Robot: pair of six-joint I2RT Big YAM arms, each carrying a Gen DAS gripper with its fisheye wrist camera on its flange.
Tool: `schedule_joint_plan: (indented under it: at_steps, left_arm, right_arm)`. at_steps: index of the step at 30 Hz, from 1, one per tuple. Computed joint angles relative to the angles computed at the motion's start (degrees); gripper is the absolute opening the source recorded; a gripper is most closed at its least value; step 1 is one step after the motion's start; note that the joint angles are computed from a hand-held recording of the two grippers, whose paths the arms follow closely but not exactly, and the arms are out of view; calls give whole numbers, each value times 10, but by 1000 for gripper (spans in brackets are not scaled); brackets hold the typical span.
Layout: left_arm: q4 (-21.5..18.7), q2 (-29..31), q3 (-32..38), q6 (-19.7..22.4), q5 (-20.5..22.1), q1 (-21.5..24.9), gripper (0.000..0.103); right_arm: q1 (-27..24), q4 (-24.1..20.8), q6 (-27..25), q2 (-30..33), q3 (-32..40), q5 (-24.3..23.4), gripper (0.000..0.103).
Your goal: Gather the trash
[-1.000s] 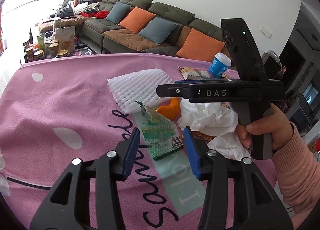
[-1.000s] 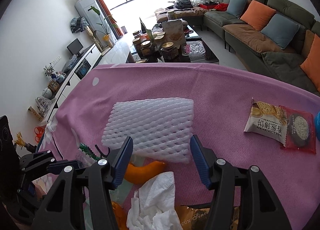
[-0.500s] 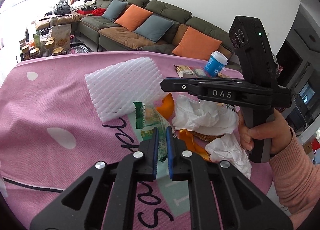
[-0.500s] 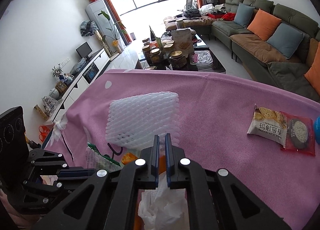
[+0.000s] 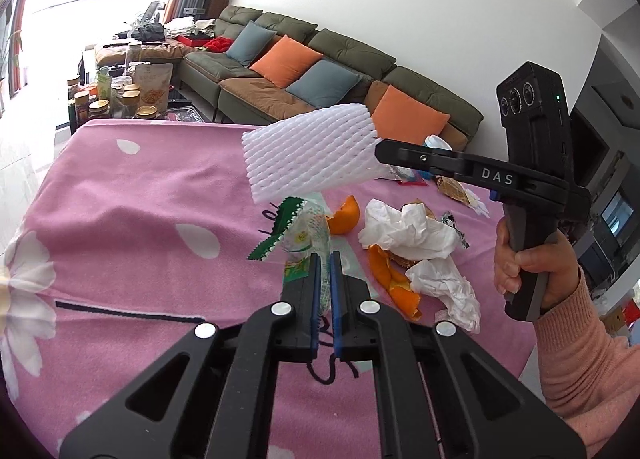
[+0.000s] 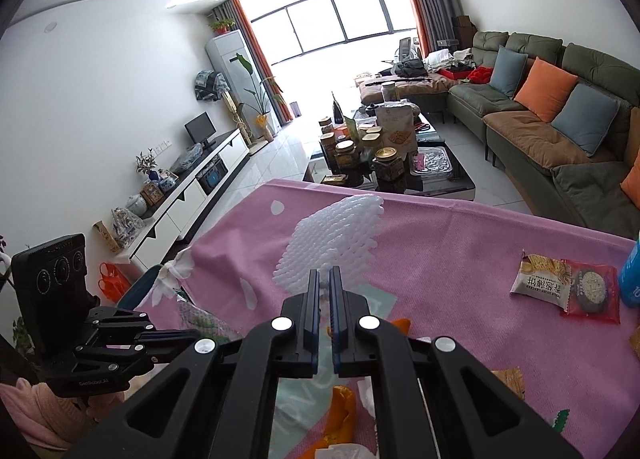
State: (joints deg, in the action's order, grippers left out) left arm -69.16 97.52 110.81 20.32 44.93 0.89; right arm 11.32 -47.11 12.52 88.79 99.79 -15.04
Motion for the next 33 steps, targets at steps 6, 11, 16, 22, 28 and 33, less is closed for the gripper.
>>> schedule_joint_plan:
  at_steps: [6,11,16,22,28,33]
  left_arm:
    - [2,-31,-28,6,13,52,5]
    - [-3,-52,-45,17,15,97,5]
    - [2,-68,-60,20,14,142,5]
    - [-3,-69,-56,23,11,200,5]
    - [8,-55,-40,4,1,246,5]
    - [14,-38,-26,-12,-10,277,5]
  right_arm:
    - [19,27,12,-20,-16,-16,4]
    - [44,47,22,-24,-23,-38,4]
    - [71,61,32,-12,-16,-60,4]
    - [106,63,40,20,14,-78,4]
    - [137,55,43,67,68,-89,4]
    - [158,32,40,111,123,-101,4]
